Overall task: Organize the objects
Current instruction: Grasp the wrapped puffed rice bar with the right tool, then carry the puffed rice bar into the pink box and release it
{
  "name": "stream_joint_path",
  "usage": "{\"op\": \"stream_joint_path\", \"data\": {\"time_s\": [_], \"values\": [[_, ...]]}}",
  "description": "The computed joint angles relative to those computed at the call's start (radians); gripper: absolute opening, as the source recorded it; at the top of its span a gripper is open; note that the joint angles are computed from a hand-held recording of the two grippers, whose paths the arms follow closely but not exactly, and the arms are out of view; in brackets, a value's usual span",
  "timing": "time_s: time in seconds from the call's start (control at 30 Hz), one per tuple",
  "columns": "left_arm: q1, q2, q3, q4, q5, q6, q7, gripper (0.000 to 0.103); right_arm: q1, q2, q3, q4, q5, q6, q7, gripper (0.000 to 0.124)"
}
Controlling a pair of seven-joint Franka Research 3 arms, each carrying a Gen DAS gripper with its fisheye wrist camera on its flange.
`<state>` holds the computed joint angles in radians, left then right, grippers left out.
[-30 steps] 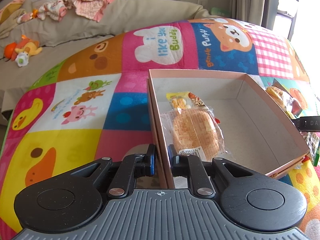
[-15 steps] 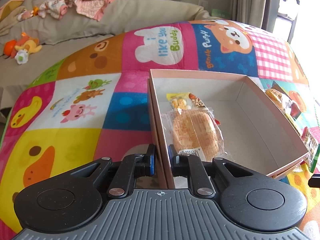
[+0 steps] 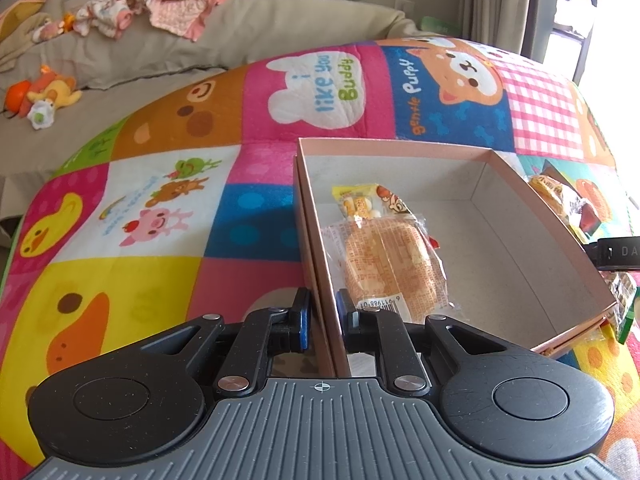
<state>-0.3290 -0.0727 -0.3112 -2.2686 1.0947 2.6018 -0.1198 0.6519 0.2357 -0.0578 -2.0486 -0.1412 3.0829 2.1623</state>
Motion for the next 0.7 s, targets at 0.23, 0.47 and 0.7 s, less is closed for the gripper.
{"op": "stream_joint_path", "data": {"time_s": [0.23,0.47,0.7], "values": [[0.002,0.003,0.003,0.001,0.005,0.008,-0.018,0.016,-0.130,-0.019,0.163,0.009,0.137,-0.106,-0.226,0.028],[0.003,0.001,0.002,-0.002,0.005,0.010,-0.017,0.016,-0.145,-0.136,0.186,-0.118,0.189,-0.151,-0.343,0.028],[-0.004,0.005,-0.001,0.004,0.001,-0.007,-0.015,0.016,-0.143,-0.204,0.216,-0.182,0.102,-0.217,-0.368,0.032]]}}
